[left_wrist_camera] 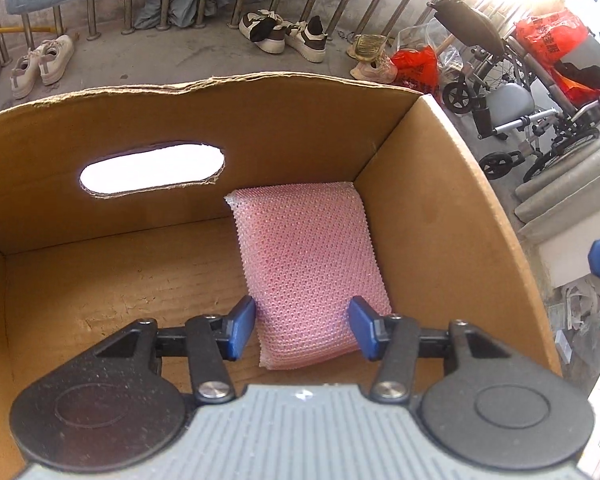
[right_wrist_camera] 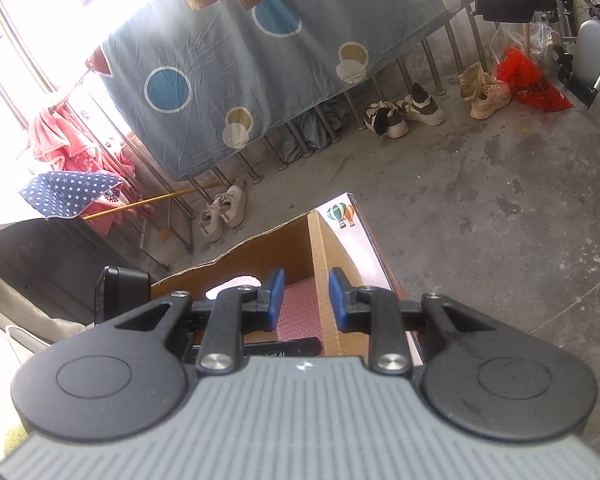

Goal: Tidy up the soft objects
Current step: 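Carry the pink cloth into the cardboard box and open the left tool, then withdraw the left tool from the box back toward the soft items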

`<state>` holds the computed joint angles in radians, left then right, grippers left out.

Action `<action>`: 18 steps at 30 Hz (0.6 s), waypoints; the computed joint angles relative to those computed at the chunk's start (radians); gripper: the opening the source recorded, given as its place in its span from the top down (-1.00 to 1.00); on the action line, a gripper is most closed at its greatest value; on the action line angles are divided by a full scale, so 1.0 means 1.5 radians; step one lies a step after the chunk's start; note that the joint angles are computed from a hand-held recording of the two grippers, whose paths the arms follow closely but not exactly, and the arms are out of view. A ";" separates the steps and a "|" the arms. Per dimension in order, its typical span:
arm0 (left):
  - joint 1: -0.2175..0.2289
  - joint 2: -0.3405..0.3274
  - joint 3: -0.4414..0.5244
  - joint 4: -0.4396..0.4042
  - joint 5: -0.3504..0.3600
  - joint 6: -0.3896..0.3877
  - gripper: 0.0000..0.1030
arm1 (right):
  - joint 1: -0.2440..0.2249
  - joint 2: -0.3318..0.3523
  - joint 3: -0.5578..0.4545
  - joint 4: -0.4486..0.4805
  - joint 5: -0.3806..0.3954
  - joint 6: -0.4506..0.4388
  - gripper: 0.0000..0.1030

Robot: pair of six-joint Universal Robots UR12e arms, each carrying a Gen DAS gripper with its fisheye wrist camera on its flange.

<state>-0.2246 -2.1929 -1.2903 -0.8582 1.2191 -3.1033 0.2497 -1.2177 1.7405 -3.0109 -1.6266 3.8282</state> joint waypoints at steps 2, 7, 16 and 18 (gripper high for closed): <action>0.001 0.005 -0.002 -0.008 0.005 -0.001 -0.05 | 0.002 -0.003 0.005 -0.001 -0.006 0.003 0.53; 0.011 0.040 -0.030 -0.011 -0.004 0.000 -0.33 | 0.012 -0.015 0.016 -0.021 -0.019 0.007 0.53; 0.067 0.176 -0.152 0.037 -0.069 0.044 -0.49 | 0.057 -0.056 0.031 -0.099 -0.012 0.022 0.51; 0.090 0.213 -0.186 0.060 -0.082 0.061 -0.55 | 0.069 -0.062 0.032 -0.121 -0.001 0.030 0.50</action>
<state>-0.0889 -1.8737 -1.5699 -0.7687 1.0965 -3.0122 0.3527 -1.3100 1.7890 -3.1931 -1.6285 3.8727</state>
